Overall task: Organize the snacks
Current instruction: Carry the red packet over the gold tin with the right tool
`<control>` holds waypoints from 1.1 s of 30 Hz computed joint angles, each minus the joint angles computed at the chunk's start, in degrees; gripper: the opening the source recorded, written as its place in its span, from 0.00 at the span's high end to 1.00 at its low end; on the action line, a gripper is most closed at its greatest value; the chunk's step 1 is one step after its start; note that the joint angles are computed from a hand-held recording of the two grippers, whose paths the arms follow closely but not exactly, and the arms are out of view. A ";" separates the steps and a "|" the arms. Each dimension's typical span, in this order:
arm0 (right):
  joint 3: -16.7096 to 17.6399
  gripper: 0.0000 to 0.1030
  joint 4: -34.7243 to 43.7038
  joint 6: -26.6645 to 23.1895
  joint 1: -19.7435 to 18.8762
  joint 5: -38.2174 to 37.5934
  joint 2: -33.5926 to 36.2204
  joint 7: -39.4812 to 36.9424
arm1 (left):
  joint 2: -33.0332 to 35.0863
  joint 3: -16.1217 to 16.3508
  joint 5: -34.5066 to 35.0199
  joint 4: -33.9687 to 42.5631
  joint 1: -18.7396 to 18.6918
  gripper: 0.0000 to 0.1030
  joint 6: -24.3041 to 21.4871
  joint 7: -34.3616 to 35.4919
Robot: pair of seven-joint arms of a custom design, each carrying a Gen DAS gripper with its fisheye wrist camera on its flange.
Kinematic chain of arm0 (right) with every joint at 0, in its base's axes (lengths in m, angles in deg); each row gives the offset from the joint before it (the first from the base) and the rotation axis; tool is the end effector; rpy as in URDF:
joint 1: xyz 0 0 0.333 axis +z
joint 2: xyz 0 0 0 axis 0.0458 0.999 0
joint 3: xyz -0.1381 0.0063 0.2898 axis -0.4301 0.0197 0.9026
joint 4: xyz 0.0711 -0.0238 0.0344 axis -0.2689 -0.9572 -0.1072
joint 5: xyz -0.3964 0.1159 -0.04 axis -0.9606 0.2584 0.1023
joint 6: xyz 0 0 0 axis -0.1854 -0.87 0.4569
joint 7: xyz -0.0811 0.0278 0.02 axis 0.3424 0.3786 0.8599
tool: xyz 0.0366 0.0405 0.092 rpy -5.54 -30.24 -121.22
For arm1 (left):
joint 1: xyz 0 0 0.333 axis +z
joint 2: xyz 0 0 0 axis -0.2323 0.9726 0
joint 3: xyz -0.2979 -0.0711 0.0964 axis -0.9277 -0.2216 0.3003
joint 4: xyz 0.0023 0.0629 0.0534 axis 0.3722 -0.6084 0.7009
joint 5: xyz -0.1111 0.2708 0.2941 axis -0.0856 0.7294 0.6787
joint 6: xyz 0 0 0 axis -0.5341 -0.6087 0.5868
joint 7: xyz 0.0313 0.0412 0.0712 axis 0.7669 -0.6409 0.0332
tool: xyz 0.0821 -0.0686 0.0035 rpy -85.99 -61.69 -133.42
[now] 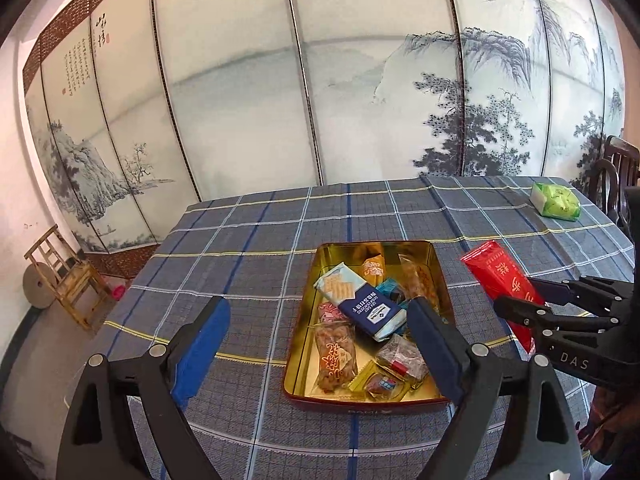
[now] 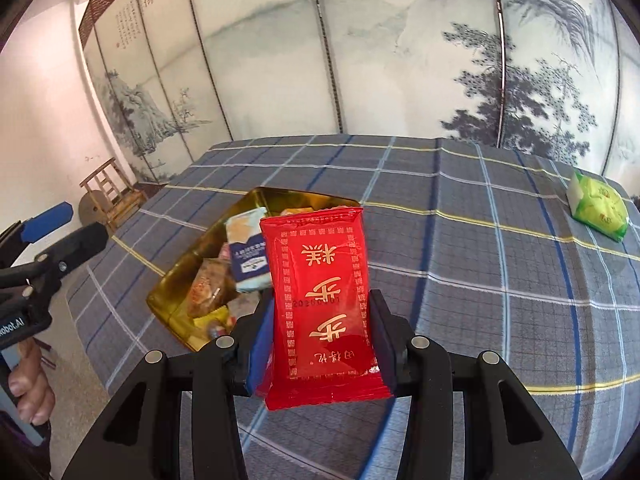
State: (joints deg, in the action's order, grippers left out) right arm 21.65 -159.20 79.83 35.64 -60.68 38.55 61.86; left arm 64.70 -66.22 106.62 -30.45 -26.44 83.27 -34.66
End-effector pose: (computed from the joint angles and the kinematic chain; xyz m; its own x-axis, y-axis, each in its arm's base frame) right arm 0.5213 0.4606 0.5368 0.3624 -0.9125 -0.1897 -0.6510 -0.1021 -0.7522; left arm 0.4918 -0.3225 0.5929 -0.0037 -0.9884 -0.1521 -0.5615 0.1279 -0.8176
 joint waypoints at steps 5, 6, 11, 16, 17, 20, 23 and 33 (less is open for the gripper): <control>0.95 0.56 5.58 -1.78 1.41 1.37 3.46 -2.06 | -0.97 0.07 -0.05 -1.20 0.48 0.14 -0.74 -0.60; 0.96 0.56 6.53 -2.10 1.72 1.57 4.09 -2.45 | -1.08 0.05 -0.04 -1.38 0.60 0.14 -0.81 -0.70; 0.87 0.56 10.85 -3.41 2.99 3.10 7.13 -3.89 | -1.64 0.15 -0.88 -2.35 1.29 0.14 -0.47 -1.03; 0.74 0.56 14.55 -4.83 3.89 4.86 9.89 -5.27 | -1.94 -0.07 -0.33 -2.80 1.98 0.12 -0.80 -2.36; 0.68 0.56 15.17 -5.13 4.09 5.09 10.35 -5.56 | -2.01 -0.10 -0.19 -2.91 2.08 0.12 -0.87 -2.53; 0.40 0.56 16.70 -6.04 4.70 5.50 11.52 -6.21 | -2.35 0.02 -0.18 -3.49 2.38 0.11 -0.47 -2.85; 0.37 0.56 17.83 -6.75 4.90 6.35 12.47 -6.95 | -2.53 -0.06 -0.23 -3.82 2.65 0.11 -0.46 -2.89; -0.15 0.56 21.85 -9.12 5.85 7.49 15.50 -8.39 | -2.67 0.12 -1.15 -4.73 3.40 0.10 0.49 -2.48</control>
